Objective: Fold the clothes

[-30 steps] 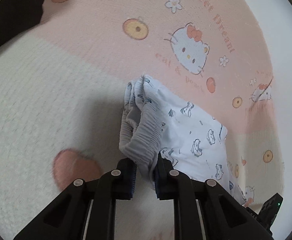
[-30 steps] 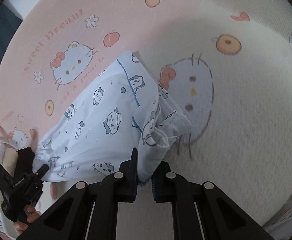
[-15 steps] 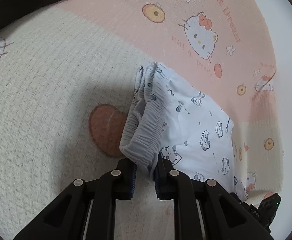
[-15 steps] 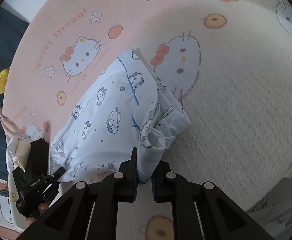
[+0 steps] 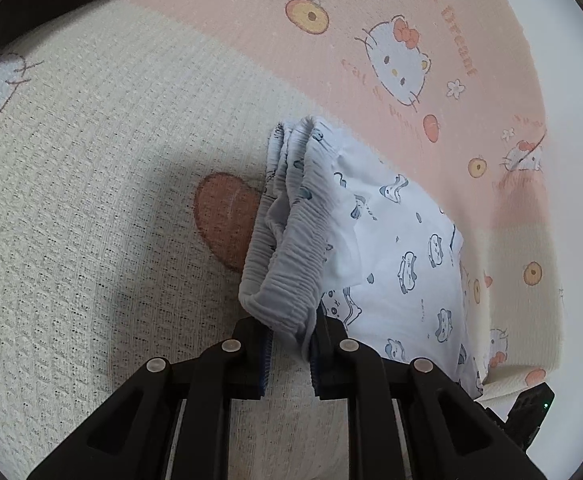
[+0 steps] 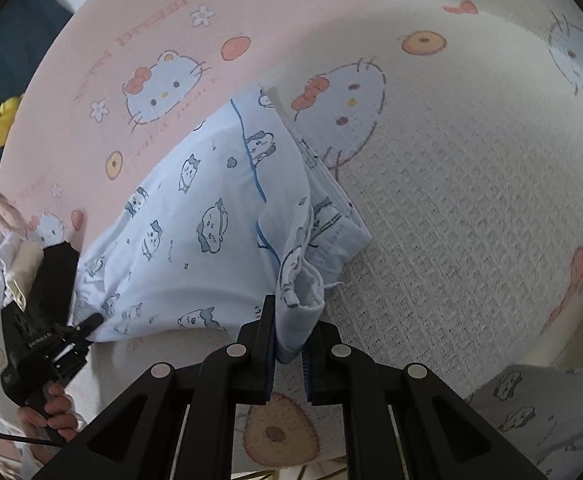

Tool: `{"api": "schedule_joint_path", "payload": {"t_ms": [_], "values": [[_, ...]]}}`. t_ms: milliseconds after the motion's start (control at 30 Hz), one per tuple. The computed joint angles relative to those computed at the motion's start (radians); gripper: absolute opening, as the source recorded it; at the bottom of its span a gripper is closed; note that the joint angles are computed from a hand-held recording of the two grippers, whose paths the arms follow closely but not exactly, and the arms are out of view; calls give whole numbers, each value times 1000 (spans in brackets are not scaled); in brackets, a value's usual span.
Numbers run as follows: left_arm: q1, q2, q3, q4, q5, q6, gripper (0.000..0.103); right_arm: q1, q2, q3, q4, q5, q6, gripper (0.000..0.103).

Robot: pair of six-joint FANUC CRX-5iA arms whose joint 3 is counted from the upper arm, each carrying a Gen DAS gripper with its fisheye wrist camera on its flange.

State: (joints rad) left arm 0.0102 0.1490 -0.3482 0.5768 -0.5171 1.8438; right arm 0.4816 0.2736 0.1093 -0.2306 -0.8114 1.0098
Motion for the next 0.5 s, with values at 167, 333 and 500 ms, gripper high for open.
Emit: {"api": "schedule_joint_path", "payload": {"t_ms": [167, 333, 500], "values": [[4, 8, 75, -135, -76, 134, 29, 34, 13, 4, 112, -29, -57, 24], [18, -45, 69, -208, -86, 201, 66, 26, -7, 13, 110, -110, -55, 52], [19, -48, 160, -400, -180, 310, 66, 20, -53, -22, 129, -64, -115, 53]]}}
